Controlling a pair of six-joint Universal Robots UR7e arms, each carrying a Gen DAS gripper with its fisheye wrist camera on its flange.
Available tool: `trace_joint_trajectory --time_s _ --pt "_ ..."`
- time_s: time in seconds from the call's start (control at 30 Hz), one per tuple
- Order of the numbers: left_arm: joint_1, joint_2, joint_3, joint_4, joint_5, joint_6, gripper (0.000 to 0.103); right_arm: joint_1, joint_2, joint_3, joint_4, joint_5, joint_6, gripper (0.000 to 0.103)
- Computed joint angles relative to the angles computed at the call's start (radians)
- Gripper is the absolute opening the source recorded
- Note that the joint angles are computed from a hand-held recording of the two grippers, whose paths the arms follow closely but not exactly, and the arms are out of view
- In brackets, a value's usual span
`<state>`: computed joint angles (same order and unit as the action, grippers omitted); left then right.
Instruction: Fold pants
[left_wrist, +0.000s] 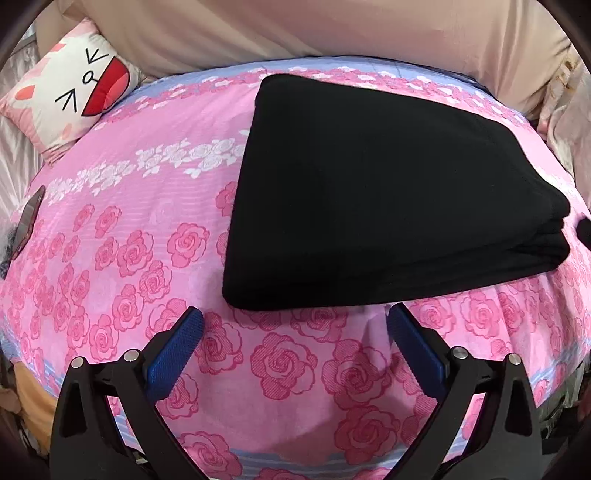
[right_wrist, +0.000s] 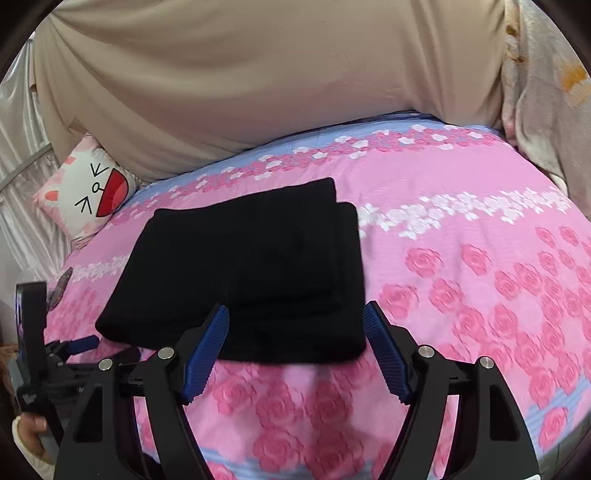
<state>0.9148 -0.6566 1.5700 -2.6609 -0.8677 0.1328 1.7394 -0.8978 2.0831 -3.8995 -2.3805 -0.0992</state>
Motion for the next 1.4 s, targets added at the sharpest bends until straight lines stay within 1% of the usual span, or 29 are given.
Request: trace_joint_trajectory --time_s 0.03,0.07,0.13,0.17,0.2,0.23,0.27,0.3,0.37,0.4,0.47,0.5,0.53,0.57,0.6,0.67,0.7,0.73,0.8,0.9,0.97,1.07,1.1,1.23,1.27,1.3,1.33,1.37,1.4 --pt "-0.002 -0.009 0.006 -0.007 -0.018 0.014 0.098 -0.008 -0.001 -0.01 0.006 0.012 0.0 0.072" --pt "-0.002 -0.03 0.018 -0.015 -0.063 0.036 0.098 -0.015 -0.006 -0.014 0.026 0.018 0.012 0.072" --pt "0.01 -0.075 0.028 -0.026 -0.182 0.063 0.098 -0.028 -0.027 0.001 0.05 0.042 0.049 0.074" --pt "0.023 -0.097 0.019 -0.021 -0.255 0.063 0.098 -0.038 -0.045 0.026 0.029 0.078 0.057 0.077" --pt "0.034 -0.105 0.004 -0.01 -0.299 0.055 0.098 -0.046 -0.061 0.042 0.029 0.09 0.074 0.087" --pt "0.054 -0.106 -0.033 0.025 -0.36 0.035 0.098 -0.055 -0.076 0.053 0.039 0.099 0.089 0.088" --pt "0.089 -0.091 -0.106 0.102 -0.454 -0.002 0.098 -0.075 -0.104 0.076 0.05 0.137 0.114 0.088" --pt "0.116 -0.071 -0.162 0.158 -0.52 -0.036 0.098 -0.092 -0.126 0.095 0.061 0.172 0.139 0.088" --pt "0.177 0.0 -0.316 0.301 -0.648 -0.115 0.098 -0.138 -0.181 0.137 0.101 0.283 0.2 0.088" --pt "0.191 0.024 -0.36 0.343 -0.661 -0.143 0.098 -0.172 -0.21 0.163 0.116 0.371 0.227 0.088" --pt "0.208 0.068 -0.431 0.405 -0.644 -0.183 0.098 -0.225 -0.246 0.198 0.14 0.502 0.263 0.088" --pt "0.214 0.089 -0.467 0.451 -0.638 -0.195 0.098 -0.244 -0.258 0.206 0.161 0.543 0.278 0.088" --pt "0.217 0.096 -0.476 0.462 -0.651 -0.19 0.098 -0.263 -0.267 0.213 0.177 0.581 0.292 0.088" --pt "0.216 0.099 -0.483 0.473 -0.66 -0.174 0.098 -0.291 -0.275 0.218 0.198 0.642 0.309 0.088" --pt "0.215 0.118 -0.519 0.526 -0.678 -0.155 0.098 -0.316 -0.278 0.219 0.217 0.701 0.316 0.087" --pt "0.21 0.145 -0.56 0.563 -0.675 -0.136 0.098 -0.336 -0.282 0.205 0.244 0.772 0.292 0.087" --pt "0.204 0.163 -0.589 0.587 -0.666 -0.121 0.098 -0.357 -0.285 0.193 0.275 0.841 0.292 0.088" --pt "0.202 0.181 -0.619 0.613 -0.667 -0.112 0.098 -0.368 -0.284 0.181 0.293 0.876 0.293 0.088" --pt "0.198 0.217 -0.68 0.662 -0.675 -0.115 0.098 -0.374 -0.282 0.14 0.359 0.892 0.279 0.089" --pt "0.192 0.266 -0.77 0.741 -0.674 -0.123 0.098 -0.393 -0.282 0.094 0.44 0.953 0.272 0.09" --pt "0.184 0.281 -0.798 0.767 -0.666 -0.136 0.098 -0.402 -0.281 0.065 0.494 0.984 0.268 0.09" --pt "0.169 0.306 -0.839 0.798 -0.634 -0.148 0.098 -0.402 -0.278 0.015 0.585 0.991 0.251 0.092" --pt "0.172 0.316 -0.862 0.822 -0.647 -0.135 0.098 -0.392 -0.272 -0.002 0.61 0.968 0.242 0.092" --pt "0.144 0.298 -0.789 0.727 -0.569 -0.109 0.098 -0.345 -0.233 -0.047 0.606 0.867 0.222 0.09" --pt "0.135 0.284 -0.746 0.677 -0.544 -0.092 0.098 -0.33 -0.218 -0.054 0.587 0.828 0.217 0.077" --pt "0.13 0.273 -0.714 0.639 -0.528 -0.083 0.098 -0.317 -0.206 -0.059 0.57 0.783 0.219 0.055" --pt "0.126 0.259 -0.676 0.595 -0.514 -0.077 0.097 -0.307 -0.196 -0.063 0.552 0.741 0.223 0.053" --pt "0.123 0.245 -0.644 0.558 -0.49 -0.075 0.088 -0.309 -0.188 -0.06 0.527 0.741 0.225 0.048" --pt "0.121 0.228 -0.614 0.525 -0.466 -0.068 0.072 -0.304 -0.185 -0.05 0.498 0.729 0.232 0.044"
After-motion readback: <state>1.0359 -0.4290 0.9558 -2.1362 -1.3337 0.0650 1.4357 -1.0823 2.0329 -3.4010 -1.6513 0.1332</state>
